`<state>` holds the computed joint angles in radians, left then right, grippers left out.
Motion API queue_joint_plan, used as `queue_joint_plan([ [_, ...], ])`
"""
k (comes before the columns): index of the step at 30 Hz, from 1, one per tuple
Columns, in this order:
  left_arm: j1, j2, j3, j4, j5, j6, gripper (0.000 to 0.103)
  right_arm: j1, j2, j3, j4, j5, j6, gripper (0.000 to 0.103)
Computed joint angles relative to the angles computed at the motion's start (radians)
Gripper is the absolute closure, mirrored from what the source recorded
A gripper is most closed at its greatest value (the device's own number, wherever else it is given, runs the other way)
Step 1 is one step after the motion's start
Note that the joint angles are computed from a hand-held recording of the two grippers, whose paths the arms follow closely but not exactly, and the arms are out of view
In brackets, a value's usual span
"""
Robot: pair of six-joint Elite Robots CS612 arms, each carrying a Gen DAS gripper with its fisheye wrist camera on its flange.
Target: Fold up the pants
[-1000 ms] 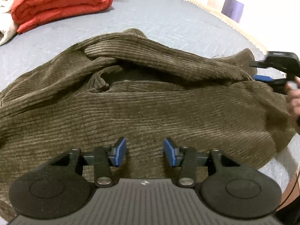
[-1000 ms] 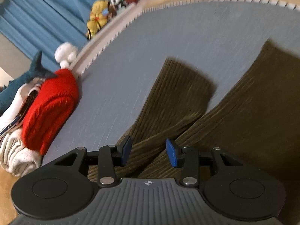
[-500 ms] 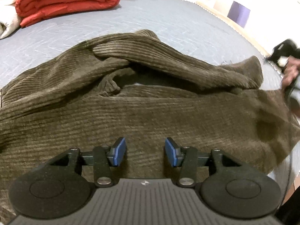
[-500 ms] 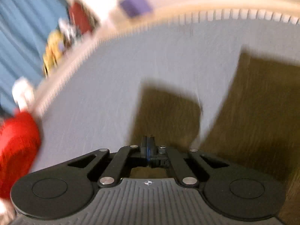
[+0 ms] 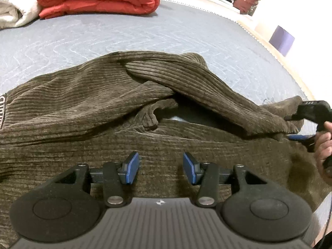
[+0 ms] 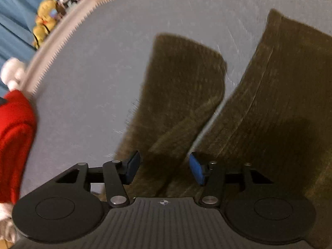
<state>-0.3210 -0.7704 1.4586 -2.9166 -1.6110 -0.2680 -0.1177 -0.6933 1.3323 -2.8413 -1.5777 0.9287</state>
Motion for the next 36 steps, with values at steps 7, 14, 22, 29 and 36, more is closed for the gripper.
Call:
queue_joint_plan([
  [7,0.007,0.005,-0.006,0.008,-0.009,-0.012,0.051,0.016,0.045,-0.058,-0.024,-0.069,-0.013,0.089],
  [14,0.018,0.014,-0.019,-0.017,-0.001,-0.044,0.051,0.080,0.050,-0.093,-0.349,-0.309,-0.135,0.093],
  [22,0.028,0.032,-0.029,-0.115,0.056,-0.070,0.051,0.085,0.280,-0.586,-0.152,-0.263,-0.329,0.078],
  [29,0.044,0.039,-0.040,-0.127,0.084,-0.147,0.051,0.053,0.227,-0.390,-0.301,-0.294,-0.416,0.047],
  [36,0.038,0.040,-0.042,-0.122,0.092,-0.118,0.051,-0.021,0.206,-0.292,-0.055,-0.245,-0.152,0.045],
])
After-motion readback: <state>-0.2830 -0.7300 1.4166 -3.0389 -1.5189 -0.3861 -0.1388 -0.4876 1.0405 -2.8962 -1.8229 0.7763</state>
